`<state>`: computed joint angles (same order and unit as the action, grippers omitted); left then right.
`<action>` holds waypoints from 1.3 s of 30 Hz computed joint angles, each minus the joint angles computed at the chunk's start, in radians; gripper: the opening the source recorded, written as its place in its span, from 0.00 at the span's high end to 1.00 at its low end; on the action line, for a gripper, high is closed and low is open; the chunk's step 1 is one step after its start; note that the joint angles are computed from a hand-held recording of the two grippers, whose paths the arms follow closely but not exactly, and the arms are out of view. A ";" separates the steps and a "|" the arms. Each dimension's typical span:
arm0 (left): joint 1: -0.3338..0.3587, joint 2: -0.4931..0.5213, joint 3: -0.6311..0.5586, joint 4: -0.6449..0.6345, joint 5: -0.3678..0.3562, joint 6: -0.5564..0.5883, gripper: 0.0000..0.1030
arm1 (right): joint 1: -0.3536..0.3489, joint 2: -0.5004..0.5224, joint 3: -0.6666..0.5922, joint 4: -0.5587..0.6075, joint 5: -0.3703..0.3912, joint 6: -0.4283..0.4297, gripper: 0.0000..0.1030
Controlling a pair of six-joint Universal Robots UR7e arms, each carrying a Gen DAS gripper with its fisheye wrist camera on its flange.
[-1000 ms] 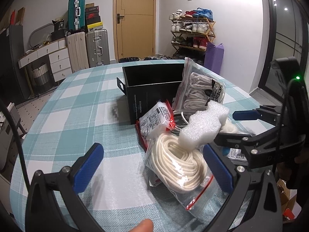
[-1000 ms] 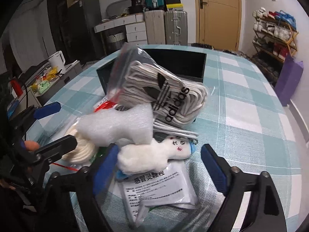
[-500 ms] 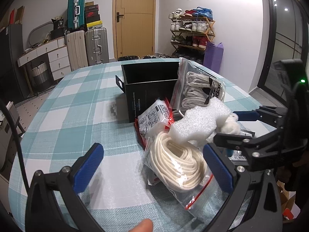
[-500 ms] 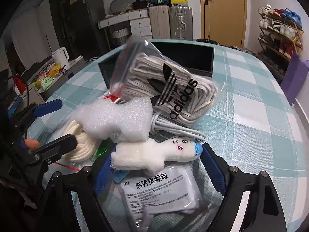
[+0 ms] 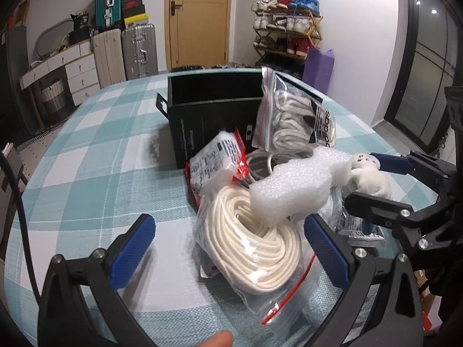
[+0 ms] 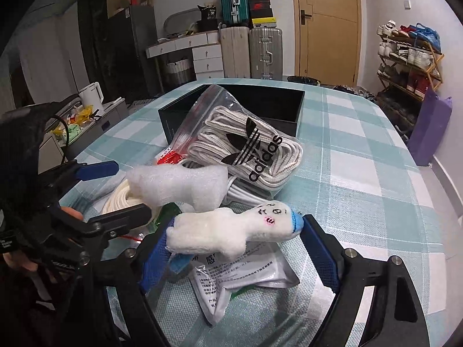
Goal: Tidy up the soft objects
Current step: 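Grasp the clear bag of white rope with the left gripper while the right lifts the doll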
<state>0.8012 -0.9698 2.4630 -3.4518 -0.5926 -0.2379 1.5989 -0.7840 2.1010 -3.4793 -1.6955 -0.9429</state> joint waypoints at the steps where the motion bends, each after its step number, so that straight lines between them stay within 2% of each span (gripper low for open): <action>1: 0.004 0.001 -0.002 -0.002 -0.006 0.003 0.00 | -0.002 -0.002 0.003 -0.001 0.003 0.001 0.17; 3: 0.011 -0.002 -0.004 0.015 -0.016 -0.001 0.01 | -0.005 -0.004 -0.001 0.006 0.010 -0.002 0.17; 5: 0.020 -0.005 -0.003 0.006 -0.042 0.008 0.07 | -0.007 -0.005 -0.002 0.009 0.016 -0.004 0.17; 8: 0.031 -0.013 -0.001 0.007 -0.078 0.020 0.25 | -0.006 -0.006 0.003 0.007 0.018 -0.001 0.17; 9: 0.032 -0.015 0.000 0.005 -0.089 0.026 0.33 | -0.006 -0.007 0.003 0.009 0.020 0.000 0.17; 14: 0.016 -0.025 0.019 -0.013 -0.093 0.039 0.46 | -0.005 -0.007 0.003 0.008 0.018 0.000 0.17; 23: -0.012 -0.058 0.074 -0.086 -0.110 0.065 0.75 | -0.006 -0.014 0.023 -0.025 0.036 -0.010 0.17; 28: -0.039 -0.077 0.101 -0.110 -0.097 0.065 0.82 | -0.006 -0.025 0.044 -0.049 0.045 -0.006 0.17; 39: -0.087 -0.137 0.127 -0.092 -0.060 0.046 0.85 | 0.004 -0.062 0.090 -0.099 0.085 0.006 0.17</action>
